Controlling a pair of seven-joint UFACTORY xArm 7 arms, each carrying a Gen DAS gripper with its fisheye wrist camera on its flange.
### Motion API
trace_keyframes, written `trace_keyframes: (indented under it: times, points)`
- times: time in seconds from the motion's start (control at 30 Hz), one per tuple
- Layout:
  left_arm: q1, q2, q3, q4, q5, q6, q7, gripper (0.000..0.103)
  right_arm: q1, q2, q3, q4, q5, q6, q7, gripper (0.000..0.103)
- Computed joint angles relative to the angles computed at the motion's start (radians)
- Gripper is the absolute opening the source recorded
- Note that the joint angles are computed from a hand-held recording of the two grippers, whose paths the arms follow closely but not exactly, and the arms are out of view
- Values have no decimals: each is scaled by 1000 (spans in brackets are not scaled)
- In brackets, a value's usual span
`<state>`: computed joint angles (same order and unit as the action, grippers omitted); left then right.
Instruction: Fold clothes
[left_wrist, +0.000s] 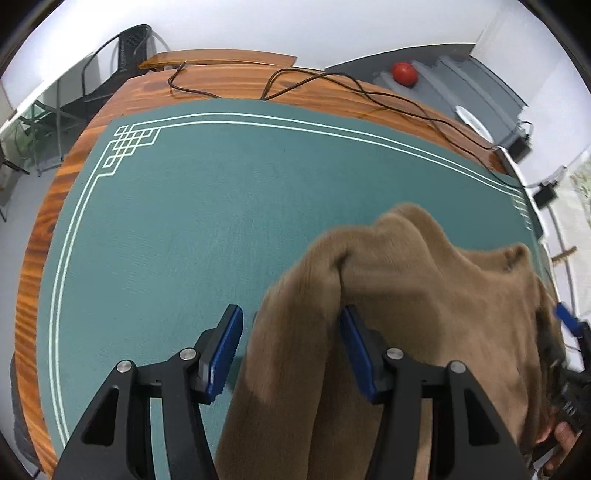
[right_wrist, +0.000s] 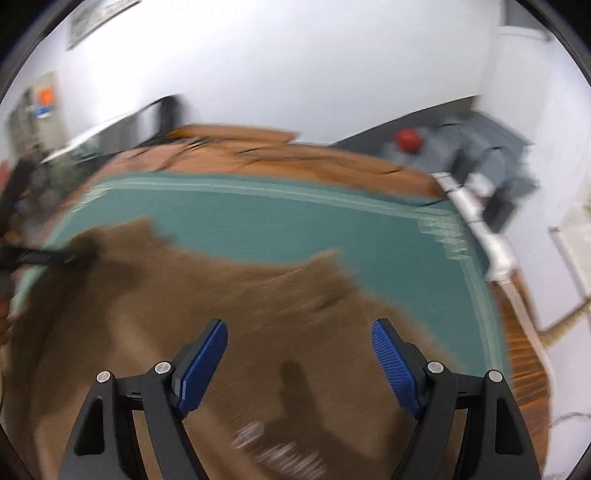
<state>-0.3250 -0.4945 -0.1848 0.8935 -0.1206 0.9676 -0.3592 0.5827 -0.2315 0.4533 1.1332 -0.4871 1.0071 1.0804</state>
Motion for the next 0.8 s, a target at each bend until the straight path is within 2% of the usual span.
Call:
trace_keyframes:
  times: [0.17, 0.33, 0.53, 0.67, 0.8]
  points:
    - [-18, -206, 46, -76, -41, 123, 50, 69, 57, -16, -7, -41, 171, -57, -60, 82]
    - [-2, -450, 61, -153, -55, 342, 65, 78, 84, -48, 26, -65, 219, 14, -51, 82]
    - [9, -707, 47, -236, -97, 592, 34, 78, 106, -127, 53, -121, 291, 24, 16, 82]
    - [28, -817, 46, -283, -125, 665, 23, 78, 127, -145, 91, -117, 316, 30, 39, 82]
    - [39, -887, 69, -336, -173, 680, 31, 78, 148, -158, 122, -127, 331, 33, 75, 82]
